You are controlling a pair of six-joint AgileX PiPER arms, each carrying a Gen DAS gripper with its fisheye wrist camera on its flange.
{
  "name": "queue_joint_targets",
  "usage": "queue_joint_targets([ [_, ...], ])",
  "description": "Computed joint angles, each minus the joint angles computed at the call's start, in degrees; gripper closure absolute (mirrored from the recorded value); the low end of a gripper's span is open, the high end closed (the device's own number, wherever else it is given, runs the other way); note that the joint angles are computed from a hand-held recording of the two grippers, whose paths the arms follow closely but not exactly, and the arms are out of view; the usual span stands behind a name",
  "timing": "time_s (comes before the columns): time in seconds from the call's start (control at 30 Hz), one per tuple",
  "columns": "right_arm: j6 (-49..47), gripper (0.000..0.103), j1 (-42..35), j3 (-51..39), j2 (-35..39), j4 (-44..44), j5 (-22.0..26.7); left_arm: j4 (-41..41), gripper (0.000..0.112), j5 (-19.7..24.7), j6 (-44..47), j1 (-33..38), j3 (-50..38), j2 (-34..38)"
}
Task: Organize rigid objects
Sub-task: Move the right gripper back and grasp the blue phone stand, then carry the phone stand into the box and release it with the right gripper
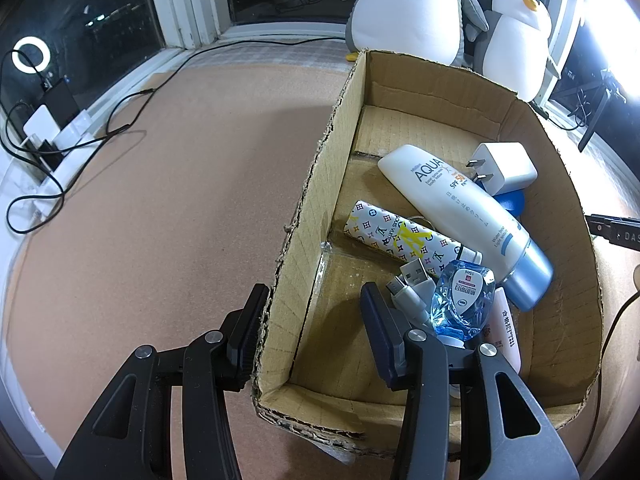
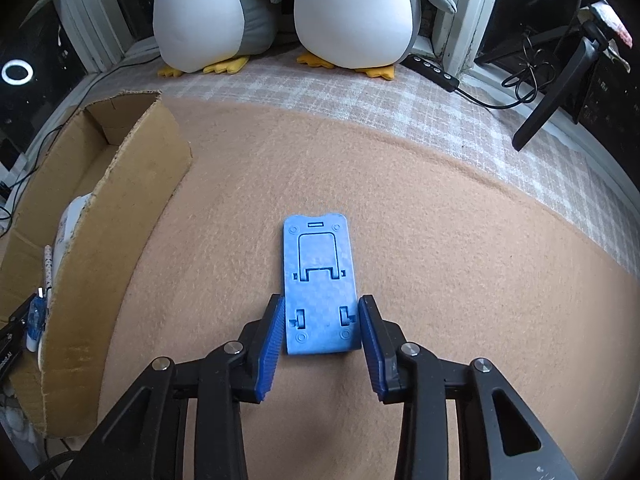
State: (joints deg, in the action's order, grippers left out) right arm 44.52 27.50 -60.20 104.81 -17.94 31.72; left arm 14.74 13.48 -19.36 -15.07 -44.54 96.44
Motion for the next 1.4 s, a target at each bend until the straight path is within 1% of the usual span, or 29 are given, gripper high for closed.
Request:
queue_joint_targets([
  [0.17, 2.48, 0.070, 1.03, 2.35, -2.91, -0.74, -1.22, 0.00, 0.066, 0.00, 0.00, 0.00, 0.00, 0.00],
  [0.43, 6.64, 0.070, 4.17, 3.38, -6.87, -3.98, -0.30, 0.16, 0.066, 0.02, -0.15, -0.02, 0.00, 0.01],
  [0.6, 8.53, 0.070, 7.66, 0.80, -9.12, -5.86, 1.89, -0.18, 0.066, -0.01, 0.16, 0.02, 0.01, 0.01],
  [0.7, 8.14, 0.070, 9.30, -1.71, -9.01, -5.86, 2.85, -0.60, 0.066, -0.11, 0.56, 0.12, 0.12, -0.07],
  [0.93, 6.63, 0.070, 11.94, -8.74, -5.37, -4.66, 3.87, -0.80, 0.066, -0.15, 0.81, 0.17, 0.21, -0.13],
  [1.2, 2.33, 0.070, 13.42, -21.73, 3.25, -1.83, 6.27, -2.61, 0.066, -0.29, 2.47, 0.34, 0.36, -0.21],
  [1.4, -1.44, 0.070, 13.47, -28.81, 9.06, 1.00, 8.17, -2.69, 0.066, -0.29, 2.51, 0.35, 0.36, -0.22],
])
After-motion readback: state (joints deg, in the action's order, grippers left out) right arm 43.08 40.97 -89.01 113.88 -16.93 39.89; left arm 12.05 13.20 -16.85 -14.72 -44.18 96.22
